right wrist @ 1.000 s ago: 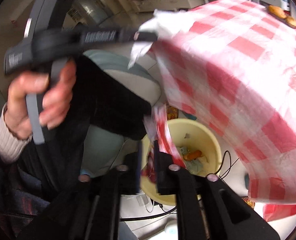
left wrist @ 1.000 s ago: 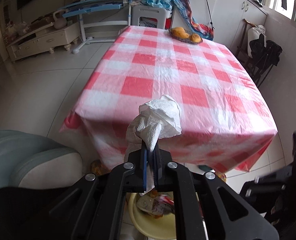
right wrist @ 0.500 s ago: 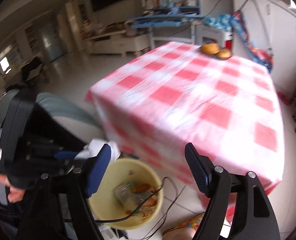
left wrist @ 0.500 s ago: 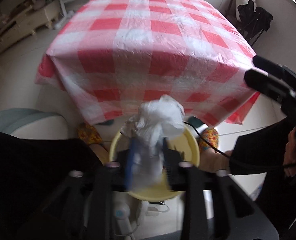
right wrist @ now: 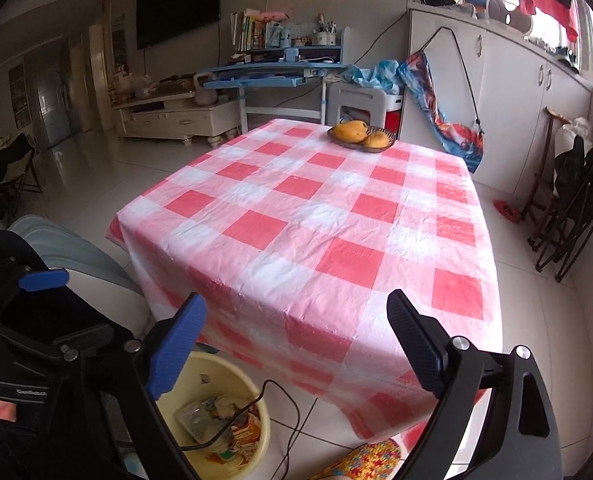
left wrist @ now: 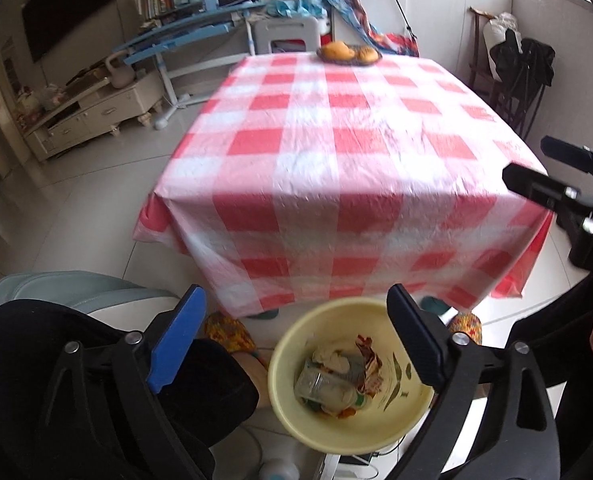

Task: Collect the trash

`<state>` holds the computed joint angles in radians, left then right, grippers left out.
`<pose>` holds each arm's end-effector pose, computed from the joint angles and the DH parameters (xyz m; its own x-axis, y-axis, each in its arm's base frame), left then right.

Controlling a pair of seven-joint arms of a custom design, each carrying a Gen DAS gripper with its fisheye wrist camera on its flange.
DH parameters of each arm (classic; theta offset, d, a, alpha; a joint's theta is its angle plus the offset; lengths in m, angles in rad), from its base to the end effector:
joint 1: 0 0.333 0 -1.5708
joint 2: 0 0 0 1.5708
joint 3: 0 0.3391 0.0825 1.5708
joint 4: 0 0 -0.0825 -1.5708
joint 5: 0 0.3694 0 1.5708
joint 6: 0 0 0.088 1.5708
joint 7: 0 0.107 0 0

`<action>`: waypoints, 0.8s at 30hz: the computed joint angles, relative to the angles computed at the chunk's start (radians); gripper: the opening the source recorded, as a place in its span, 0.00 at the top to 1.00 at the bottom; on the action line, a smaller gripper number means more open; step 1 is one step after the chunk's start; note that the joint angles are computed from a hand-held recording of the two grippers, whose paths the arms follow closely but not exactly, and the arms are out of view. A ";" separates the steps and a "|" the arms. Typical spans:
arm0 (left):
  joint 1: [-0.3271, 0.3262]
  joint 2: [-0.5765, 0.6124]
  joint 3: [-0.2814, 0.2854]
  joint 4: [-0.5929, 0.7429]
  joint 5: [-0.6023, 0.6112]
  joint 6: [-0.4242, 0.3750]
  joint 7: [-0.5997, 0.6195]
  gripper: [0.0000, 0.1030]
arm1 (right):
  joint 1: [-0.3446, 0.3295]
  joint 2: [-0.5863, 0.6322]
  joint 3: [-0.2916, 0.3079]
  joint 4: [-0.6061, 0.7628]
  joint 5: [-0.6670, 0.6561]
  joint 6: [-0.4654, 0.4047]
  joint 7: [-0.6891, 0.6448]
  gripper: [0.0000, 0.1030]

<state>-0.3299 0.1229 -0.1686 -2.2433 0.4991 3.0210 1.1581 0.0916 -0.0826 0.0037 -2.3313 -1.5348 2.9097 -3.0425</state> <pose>0.4842 -0.3014 0.4174 -0.5014 -0.8619 -0.0762 -0.6549 0.4356 -0.6175 0.4839 0.1076 0.4340 -0.1691 -0.9848 0.0396 -0.6136 0.0738 -0.7862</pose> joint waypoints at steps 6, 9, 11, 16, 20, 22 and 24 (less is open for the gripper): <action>-0.030 -0.013 0.055 -0.006 0.128 0.064 -0.151 0.07 | 0.024 -0.008 0.021 0.004 -0.051 -0.091 0.004 0.12; -0.047 -0.017 0.083 0.003 0.235 0.094 -0.251 0.07 | 0.037 -0.020 0.028 -0.001 -0.067 -0.143 0.009 0.12; -0.066 -0.018 0.109 0.022 0.338 0.110 -0.345 0.07 | 0.043 -0.034 0.032 -0.009 -0.081 -0.182 0.032 0.10; -0.091 -0.024 0.145 0.124 0.674 0.116 -0.619 0.07 | 0.045 -0.075 0.031 -0.040 -0.108 -0.255 0.138 0.08; -0.067 -0.016 0.129 0.208 0.861 0.144 -0.773 0.07 | 0.032 -0.081 0.016 -0.046 -0.091 -0.258 0.209 0.08; -0.055 -0.003 0.115 0.248 0.947 0.140 -0.840 0.07 | 0.023 -0.077 0.011 -0.044 -0.075 -0.255 0.238 0.08; -0.034 0.016 0.093 0.272 0.969 0.144 -0.855 0.07 | 0.016 -0.074 0.011 -0.043 -0.058 -0.264 0.263 0.08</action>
